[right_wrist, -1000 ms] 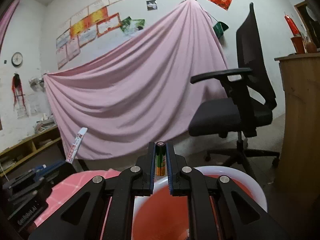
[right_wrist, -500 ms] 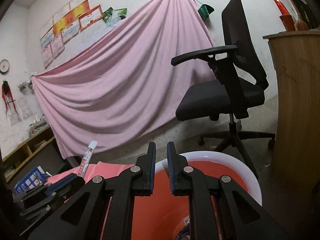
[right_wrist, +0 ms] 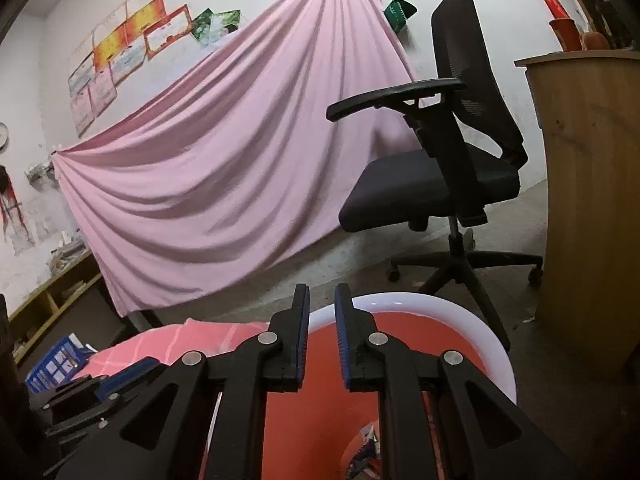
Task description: Collect trash
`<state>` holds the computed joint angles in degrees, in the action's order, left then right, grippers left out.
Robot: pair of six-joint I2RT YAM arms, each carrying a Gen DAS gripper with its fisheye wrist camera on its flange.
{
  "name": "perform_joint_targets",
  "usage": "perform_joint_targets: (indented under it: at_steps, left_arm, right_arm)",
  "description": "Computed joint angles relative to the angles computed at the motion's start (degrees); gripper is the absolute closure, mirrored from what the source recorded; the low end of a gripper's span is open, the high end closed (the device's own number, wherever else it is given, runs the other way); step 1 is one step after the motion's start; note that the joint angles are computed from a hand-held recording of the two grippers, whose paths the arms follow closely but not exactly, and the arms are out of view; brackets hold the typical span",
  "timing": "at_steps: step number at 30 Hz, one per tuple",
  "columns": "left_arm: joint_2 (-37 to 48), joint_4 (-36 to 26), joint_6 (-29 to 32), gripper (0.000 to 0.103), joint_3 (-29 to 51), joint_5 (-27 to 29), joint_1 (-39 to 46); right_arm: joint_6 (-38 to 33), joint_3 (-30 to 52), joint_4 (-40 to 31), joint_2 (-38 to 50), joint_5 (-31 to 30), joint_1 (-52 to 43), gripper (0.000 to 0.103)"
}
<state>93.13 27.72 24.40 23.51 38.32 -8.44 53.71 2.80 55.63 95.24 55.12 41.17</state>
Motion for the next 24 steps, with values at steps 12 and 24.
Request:
perform_joint_targets:
  at_steps: [12,24]
  left_arm:
    - [-5.00,-9.10,2.79,0.071,1.63,6.91,10.29]
    - [-8.06,-27.58,18.14,0.050,4.80,18.95,28.08]
  right_arm:
    - [5.20,4.25,-16.44,-3.99,6.42,5.44,0.076]
    - [56.39,24.84,-80.05,3.62,20.30,26.84,0.018]
